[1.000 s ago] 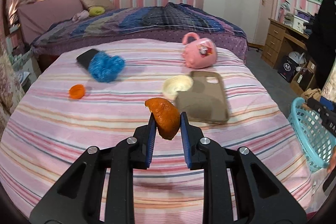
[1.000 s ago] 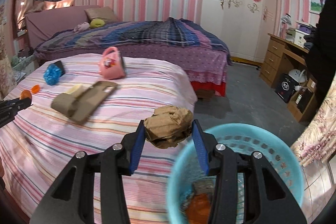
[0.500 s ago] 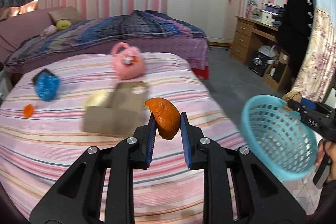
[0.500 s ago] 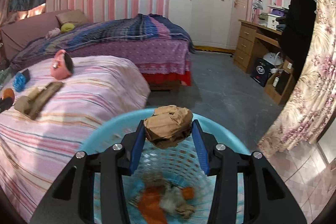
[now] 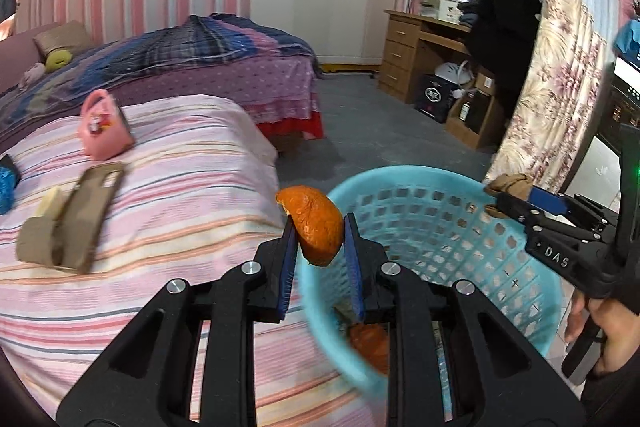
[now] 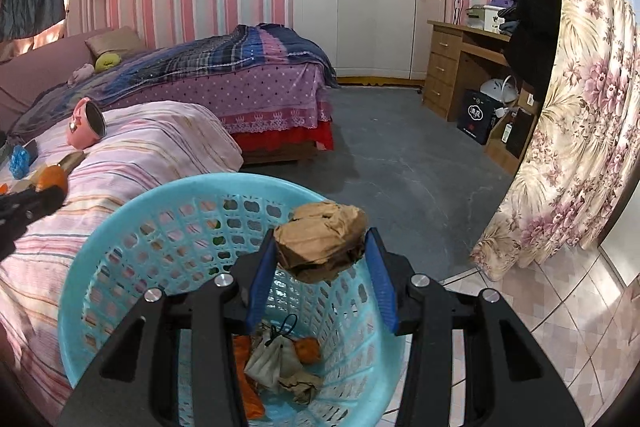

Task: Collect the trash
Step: 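Open both tools to drop the peel and paper into the basket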

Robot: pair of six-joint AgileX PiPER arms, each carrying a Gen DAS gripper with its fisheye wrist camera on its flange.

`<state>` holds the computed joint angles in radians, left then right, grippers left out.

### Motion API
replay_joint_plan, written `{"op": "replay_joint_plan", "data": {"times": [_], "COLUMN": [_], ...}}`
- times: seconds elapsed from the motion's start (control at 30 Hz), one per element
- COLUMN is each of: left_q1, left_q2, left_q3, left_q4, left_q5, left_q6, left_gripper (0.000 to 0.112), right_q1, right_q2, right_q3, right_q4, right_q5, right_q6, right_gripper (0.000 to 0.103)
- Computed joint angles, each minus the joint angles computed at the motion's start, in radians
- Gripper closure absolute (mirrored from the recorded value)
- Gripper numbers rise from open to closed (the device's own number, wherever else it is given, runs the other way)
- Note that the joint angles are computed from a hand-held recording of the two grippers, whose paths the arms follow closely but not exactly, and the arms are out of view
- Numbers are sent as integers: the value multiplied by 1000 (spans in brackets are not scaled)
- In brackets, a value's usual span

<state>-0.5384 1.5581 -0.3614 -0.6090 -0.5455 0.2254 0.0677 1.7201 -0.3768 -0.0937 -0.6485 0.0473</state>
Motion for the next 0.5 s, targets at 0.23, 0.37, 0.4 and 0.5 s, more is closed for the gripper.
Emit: {"op": "replay_joint_plan", "data": {"times": [0.23, 0.37, 0.4, 0.5], "left_q1": [-71, -100, -107, -105], "left_q2": [51, 52, 50, 42], "left_q3": [-56, -55, -50, -31], "left_q4": [-91, -151, -167, -195], "left_q5": [0, -30, -45, -74], "left_q6": [84, 138, 146, 167], "left_gripper": [89, 52, 40, 31], "right_q1": [-17, -23, -24, -22], "right_q2": [12, 17, 20, 26], "right_q3": [3, 0, -1, -3], "right_q4": [-18, -37, -40, -40], "right_q5": [-19, -19, -20, -17], "right_q6": [16, 35, 39, 44], "right_gripper": [59, 59, 59, 59]}}
